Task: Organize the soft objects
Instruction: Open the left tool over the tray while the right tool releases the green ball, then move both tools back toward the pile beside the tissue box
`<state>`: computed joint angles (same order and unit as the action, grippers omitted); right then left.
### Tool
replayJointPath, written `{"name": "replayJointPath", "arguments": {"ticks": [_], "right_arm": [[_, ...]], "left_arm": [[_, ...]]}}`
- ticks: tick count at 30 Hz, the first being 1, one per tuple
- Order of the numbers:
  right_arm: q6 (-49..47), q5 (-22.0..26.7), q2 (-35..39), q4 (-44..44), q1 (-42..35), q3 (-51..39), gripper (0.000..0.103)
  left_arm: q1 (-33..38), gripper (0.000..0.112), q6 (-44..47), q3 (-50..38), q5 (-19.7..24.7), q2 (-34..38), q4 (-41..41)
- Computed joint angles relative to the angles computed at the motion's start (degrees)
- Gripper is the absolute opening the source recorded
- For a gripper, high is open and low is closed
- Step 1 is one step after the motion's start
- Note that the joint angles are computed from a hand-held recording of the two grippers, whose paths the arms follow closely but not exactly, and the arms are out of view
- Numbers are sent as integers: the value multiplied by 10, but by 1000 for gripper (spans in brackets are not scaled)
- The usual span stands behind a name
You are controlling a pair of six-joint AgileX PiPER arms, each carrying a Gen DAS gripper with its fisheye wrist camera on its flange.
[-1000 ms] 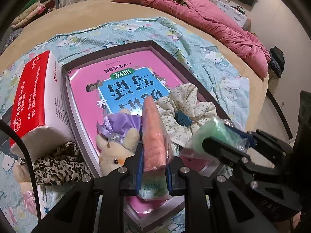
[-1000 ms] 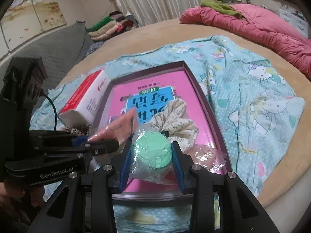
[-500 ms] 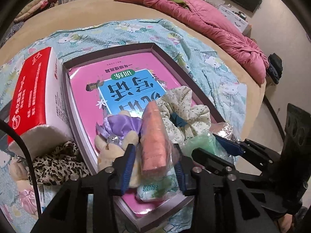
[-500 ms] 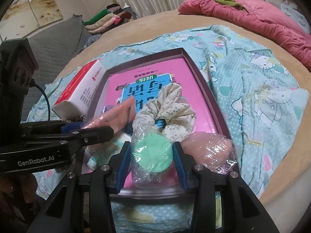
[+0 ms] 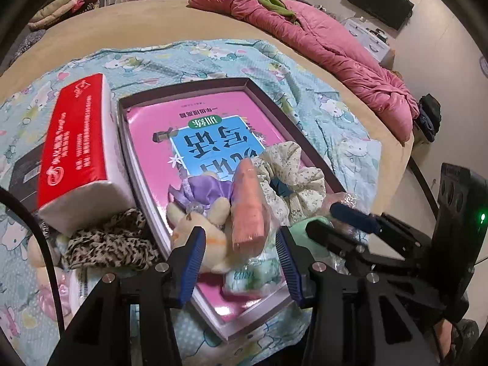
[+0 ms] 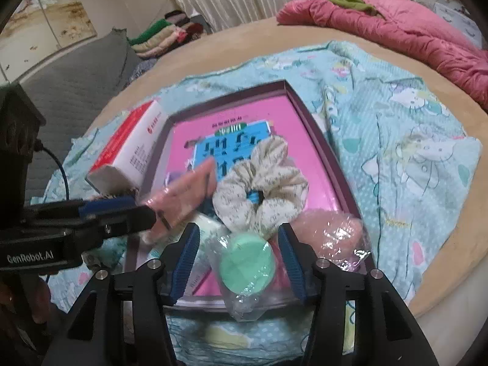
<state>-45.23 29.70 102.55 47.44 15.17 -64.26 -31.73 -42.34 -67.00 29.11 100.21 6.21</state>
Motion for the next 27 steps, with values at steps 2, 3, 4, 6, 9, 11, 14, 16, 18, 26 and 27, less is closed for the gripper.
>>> {"name": "replayJointPath", "arguments": {"ticks": [2, 3, 4, 6, 9, 11, 14, 16, 18, 26, 27], "right_arm": [[-16, -12, -11, 17, 3, 7, 60], [-17, -16, -15, 16, 5, 9, 61], [-15, -22, -19, 13, 8, 10, 62], [-7, -36, -27, 6, 14, 15, 63], [-10, -53, -40, 13, 19, 23, 68], [-12, -67, -49, 17, 25, 28, 71], [-18, -84, -64, 24, 36, 35, 74], [-30, -96, -74, 36, 43, 41, 74], [-46, -108, -87, 52, 52, 46, 76], [46, -131, -106, -50, 108, 44, 77], [62, -131, -107, -66, 114, 42, 77]], "left_arm": [[-2, 48, -9, 11, -4, -13, 8], [-2, 48, -10, 15, -4, -18, 8], [-2, 48, -15, 19, -4, -24, 12], [-5, 48, -24, 29, -5, -34, 21], [-10, 49, -43, 42, -1, -51, 40], [-16, 50, -68, 51, 3, -64, 64], [-24, 54, -98, 64, 15, -85, 100], [-27, 55, -110, 70, 19, -96, 112], [-28, 56, -120, 78, 24, -111, 123], [-15, 57, -157, 124, 50, -178, 156], [-8, 57, -157, 133, 53, -192, 154]]}}
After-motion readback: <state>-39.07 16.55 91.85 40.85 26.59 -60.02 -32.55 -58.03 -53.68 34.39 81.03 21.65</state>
